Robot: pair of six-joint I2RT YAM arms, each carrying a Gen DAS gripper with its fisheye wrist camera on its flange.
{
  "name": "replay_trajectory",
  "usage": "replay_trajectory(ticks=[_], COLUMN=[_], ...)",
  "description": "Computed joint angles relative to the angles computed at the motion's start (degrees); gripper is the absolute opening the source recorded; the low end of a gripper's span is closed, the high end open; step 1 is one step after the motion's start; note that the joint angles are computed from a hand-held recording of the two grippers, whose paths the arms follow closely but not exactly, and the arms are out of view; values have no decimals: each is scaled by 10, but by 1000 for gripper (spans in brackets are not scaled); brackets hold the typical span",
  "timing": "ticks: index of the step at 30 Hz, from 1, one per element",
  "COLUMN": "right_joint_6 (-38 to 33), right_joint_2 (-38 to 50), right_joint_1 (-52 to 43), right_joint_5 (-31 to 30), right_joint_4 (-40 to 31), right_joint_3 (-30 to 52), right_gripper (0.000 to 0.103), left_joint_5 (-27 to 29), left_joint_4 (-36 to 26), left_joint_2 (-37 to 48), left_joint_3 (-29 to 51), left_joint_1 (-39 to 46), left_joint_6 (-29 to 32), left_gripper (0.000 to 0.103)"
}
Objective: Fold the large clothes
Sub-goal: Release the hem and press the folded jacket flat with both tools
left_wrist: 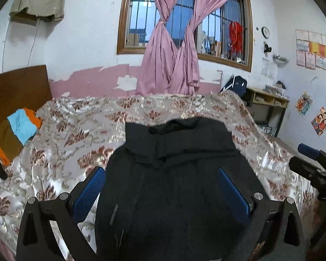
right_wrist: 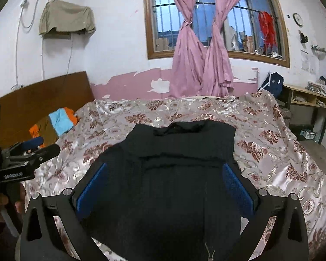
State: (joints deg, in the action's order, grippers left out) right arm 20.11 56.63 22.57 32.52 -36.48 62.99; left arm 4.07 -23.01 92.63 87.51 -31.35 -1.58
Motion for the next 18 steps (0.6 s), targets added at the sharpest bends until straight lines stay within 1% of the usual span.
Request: replay_trajectory(ticks=[2, 6, 9, 12, 14, 18], right_joint_6=[-1, 0, 15, 48, 76, 127], right_joint_2=[-11, -29, -43, -58, -64, -70], right_joint_1=[13, 45, 62, 72, 76, 99], right_joint_5=[-2, 21, 29, 38, 38, 48], right_joint_4=[-6, -32, -52, -74, -87, -122], right_joint_3=[-18, -54, -85, -116, -136, -168], right_gripper=[101, 101, 101, 101, 101, 101], left_joint_5=[3, -8, 4, 19, 15, 8], left_joint_4=[5, 29, 35, 45, 58, 57], left_joint_2=[-13, -38, -50, -64, -77, -83], left_joint_3=[-35, -106, -145, -184, -220, -254], left_joint_1=[6, 13, 19, 22, 17, 9], left_joint_6=[15, 48, 61, 75, 86, 91], left_gripper=[103, 103, 103, 103, 103, 103])
